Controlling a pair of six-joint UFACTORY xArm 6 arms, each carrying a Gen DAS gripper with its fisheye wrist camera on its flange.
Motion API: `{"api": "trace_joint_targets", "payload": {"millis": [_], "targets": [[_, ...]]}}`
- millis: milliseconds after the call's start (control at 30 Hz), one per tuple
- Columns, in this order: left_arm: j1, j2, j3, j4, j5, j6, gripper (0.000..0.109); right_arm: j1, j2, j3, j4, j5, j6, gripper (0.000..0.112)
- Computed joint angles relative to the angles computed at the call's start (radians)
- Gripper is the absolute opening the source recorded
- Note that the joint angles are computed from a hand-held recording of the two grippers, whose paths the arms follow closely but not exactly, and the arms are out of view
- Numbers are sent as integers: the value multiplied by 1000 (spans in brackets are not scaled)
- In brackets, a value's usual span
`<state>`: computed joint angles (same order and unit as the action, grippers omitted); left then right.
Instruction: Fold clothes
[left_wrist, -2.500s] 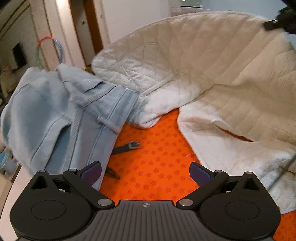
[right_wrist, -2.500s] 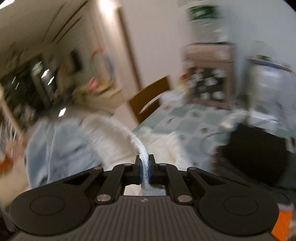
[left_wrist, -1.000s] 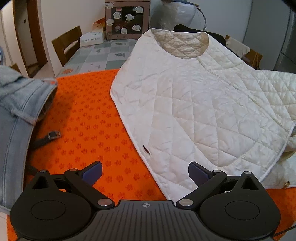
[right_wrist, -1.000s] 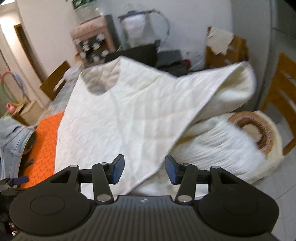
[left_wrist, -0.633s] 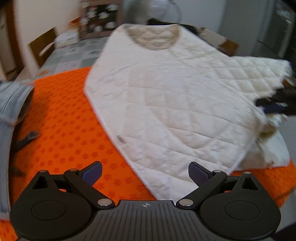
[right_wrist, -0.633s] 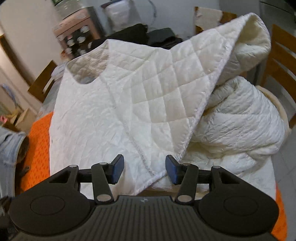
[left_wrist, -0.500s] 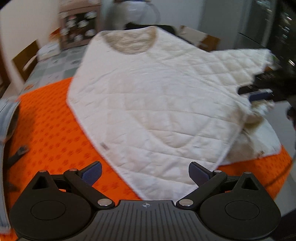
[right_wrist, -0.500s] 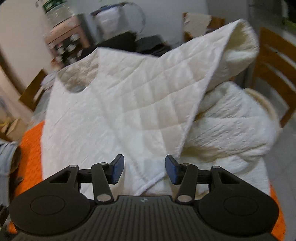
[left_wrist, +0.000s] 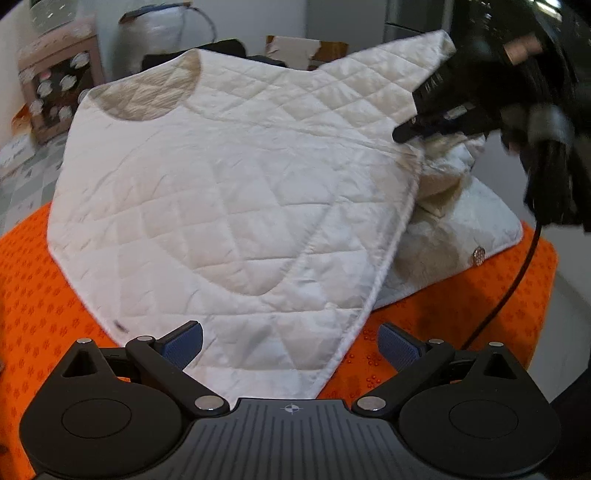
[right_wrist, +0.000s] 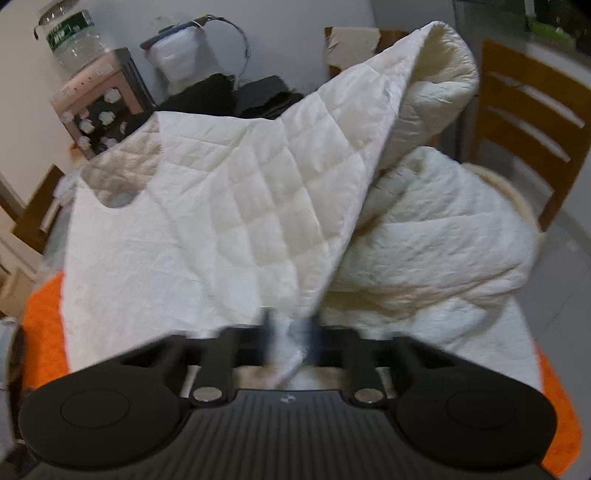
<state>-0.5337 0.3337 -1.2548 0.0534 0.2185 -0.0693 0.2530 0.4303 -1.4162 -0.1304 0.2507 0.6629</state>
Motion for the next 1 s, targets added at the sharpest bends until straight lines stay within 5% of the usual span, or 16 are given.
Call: {"api": "trace_joint_targets", "payload": {"millis": [200,400,467,600,733,867,1000], "targets": [[5,9,-9,166,-18,-158,101,72,-38,-5,371,-108,-429,4],[39,-7,-8,603,-17,-585,99,156,-47,-112,749,-94,-871,4],[52,-28,-4,771,-12,-748,89,177,-51,-147,851,-71,-993,4],[61,-108,12,1062,130,-1068,36,213,-39,-232,990,-21,-1194,4],[89,-224,76,1110,295,-1234,5,240,-52,-258,1055,38,-1289,4],[139,-326,143,1010,366,-1201,6,263,-64,-260,1093,85,-1317,4],[178,-389,204,893,314,-1110,17,286,-74,-260,1116,98,-1347,4]]}}
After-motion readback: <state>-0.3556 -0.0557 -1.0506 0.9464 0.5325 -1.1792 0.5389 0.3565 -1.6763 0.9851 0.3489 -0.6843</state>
